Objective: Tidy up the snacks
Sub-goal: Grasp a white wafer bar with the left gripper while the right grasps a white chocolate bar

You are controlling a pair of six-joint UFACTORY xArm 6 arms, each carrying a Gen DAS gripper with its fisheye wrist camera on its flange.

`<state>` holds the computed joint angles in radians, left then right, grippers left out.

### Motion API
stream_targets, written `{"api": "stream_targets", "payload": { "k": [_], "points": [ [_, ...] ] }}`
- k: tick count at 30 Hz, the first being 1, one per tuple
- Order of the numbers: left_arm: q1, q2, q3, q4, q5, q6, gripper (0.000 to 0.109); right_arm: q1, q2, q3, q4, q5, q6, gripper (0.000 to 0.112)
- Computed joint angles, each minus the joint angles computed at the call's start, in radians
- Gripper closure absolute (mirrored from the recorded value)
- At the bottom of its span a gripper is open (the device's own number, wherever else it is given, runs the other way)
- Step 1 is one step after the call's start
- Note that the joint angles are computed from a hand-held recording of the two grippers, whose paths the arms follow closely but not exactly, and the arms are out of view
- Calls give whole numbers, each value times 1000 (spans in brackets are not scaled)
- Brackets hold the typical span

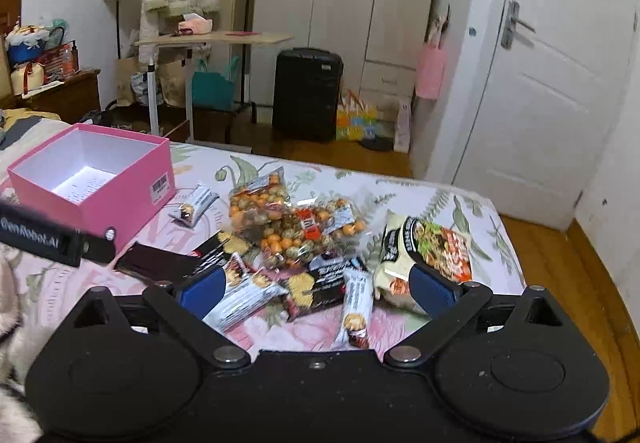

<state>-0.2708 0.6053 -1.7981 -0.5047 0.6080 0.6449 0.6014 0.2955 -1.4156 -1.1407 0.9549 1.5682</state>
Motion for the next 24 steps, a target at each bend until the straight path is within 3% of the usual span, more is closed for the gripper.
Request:
{"api": "stream_targets", "payload": {
  "k": [2, 5, 9, 12, 15, 17, 20, 22, 23, 24],
  "points": [
    [-16, 35, -37, -81, 7, 103, 9, -21, 7, 22, -38, -29, 22, 13],
    [-44, 105, -110, -126, 24, 160, 10, -82, 9, 63, -25, -124, 63, 13],
    [-91, 191, -172, -129, 15, 286, 31, -221, -11, 172, -11, -407, 211, 22],
    [-101, 271, -263, -159, 114, 376, 33, -300, 5, 217, -73, -550, 336, 27],
    [-116, 345, -335, -109, 117, 311, 34, -338, 47, 212, -133, -602, 406, 32],
    [-125, 382, -369, -70, 108, 277, 41, -356, 81, 198, -157, -626, 439, 36],
    [-150, 364, -289, -105, -39, 388, 52, -369, 119, 177, -176, -643, 454, 45],
    [-160, 354, -260, -101, -82, 434, 57, -361, 129, 163, -195, -619, 440, 57],
    [-160, 340, -238, -98, -93, 439, 58, -348, 129, 157, -167, -588, 401, 72],
    [-160, 329, -222, -93, -98, 445, 61, -340, 126, 155, -148, -573, 383, 78]
  ]
}}
